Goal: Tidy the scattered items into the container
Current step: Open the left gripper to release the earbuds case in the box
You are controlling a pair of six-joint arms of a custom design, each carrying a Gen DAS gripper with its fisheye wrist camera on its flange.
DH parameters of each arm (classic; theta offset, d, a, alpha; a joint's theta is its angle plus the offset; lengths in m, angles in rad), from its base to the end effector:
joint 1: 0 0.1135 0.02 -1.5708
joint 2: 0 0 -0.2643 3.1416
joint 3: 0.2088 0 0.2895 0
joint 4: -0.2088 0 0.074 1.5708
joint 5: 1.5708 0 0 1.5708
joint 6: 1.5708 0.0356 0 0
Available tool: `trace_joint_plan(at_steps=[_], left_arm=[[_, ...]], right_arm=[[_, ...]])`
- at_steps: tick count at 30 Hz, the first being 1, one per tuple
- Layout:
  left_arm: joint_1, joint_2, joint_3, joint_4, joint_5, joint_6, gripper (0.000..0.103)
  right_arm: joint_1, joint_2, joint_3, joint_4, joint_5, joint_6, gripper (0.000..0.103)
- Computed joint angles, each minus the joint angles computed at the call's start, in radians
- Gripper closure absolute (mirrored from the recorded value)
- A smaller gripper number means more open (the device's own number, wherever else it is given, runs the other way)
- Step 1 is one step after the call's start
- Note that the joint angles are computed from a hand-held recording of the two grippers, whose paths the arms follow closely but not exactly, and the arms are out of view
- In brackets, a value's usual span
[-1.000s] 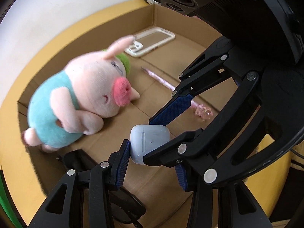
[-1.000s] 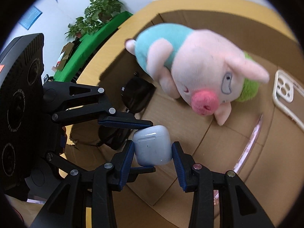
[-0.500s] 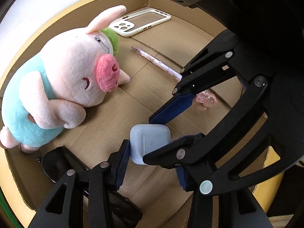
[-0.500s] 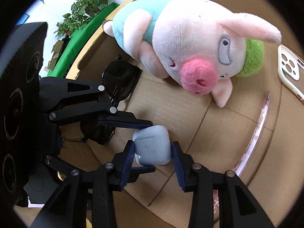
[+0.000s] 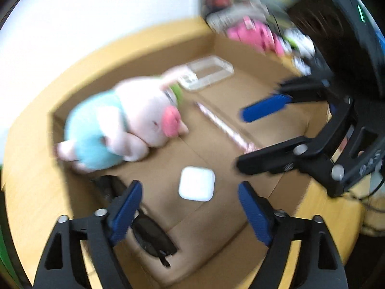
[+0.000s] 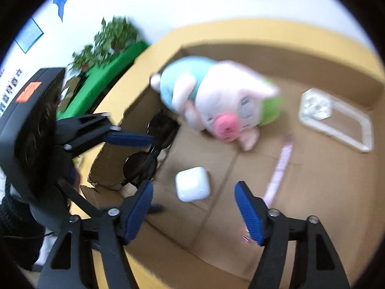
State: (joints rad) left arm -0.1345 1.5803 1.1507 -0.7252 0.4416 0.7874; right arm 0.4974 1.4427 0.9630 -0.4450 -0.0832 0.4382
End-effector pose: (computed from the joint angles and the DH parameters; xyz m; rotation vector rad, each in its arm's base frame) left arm 0.3427 -0.0617 0.2173 1.2603 2.2621 -0.3749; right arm 0.2896 0.1606 0.2108 -0.1114 2.5572 0.4814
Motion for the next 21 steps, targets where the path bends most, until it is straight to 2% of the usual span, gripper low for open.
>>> trace_joint_plan(at_steps=[1, 3, 4, 6, 7, 8, 10, 16, 21], left_arm=[[0.016, -0.066, -0.055, 0.038, 0.026, -0.033, 0.007], [0.021, -0.243, -0.208, 0.164, 0.051, -0.172, 0.001], [0.026, -0.335, -0.284, 0.229, 0.056, -0.254, 0.000], [0.019, -0.437, -0.382, 0.329, 0.043, -0.375, 0.000], [0.035, -0.447, -0.394, 0.361, 0.042, -0.400, 0.000], [0.009, -0.497, -0.451, 0.423, 0.000, -0.463, 0.000], [-0.016, -0.523, -0.496, 0.485, -0.047, -0.521, 0.000], [-0.122, -0.530, -0.609, 0.651, -0.233, -0.643, 0.000], [-0.154, -0.476, -0.670, 0.804, -0.308, -0.708, 0.000]], right_arm=[[0.037, -0.075, -0.043, -0.005, 0.081, 0.021, 0.026], [0.081, -0.181, -0.105, -0.010, 0.214, 0.044, 0.026], [0.107, -0.202, -0.124, -0.001, 0.284, 0.064, 0.026], [0.129, -0.259, -0.180, 0.015, 0.405, 0.082, 0.026], [0.158, -0.294, -0.210, 0.010, 0.465, 0.104, 0.026], [0.179, -0.302, -0.233, 0.024, 0.509, 0.125, 0.026], [0.216, -0.332, -0.276, 0.009, 0.591, 0.196, 0.026], [0.235, -0.439, -0.395, -0.011, 0.685, 0.287, 0.026], [0.214, -0.404, -0.462, 0.102, 0.733, 0.268, 0.026]])
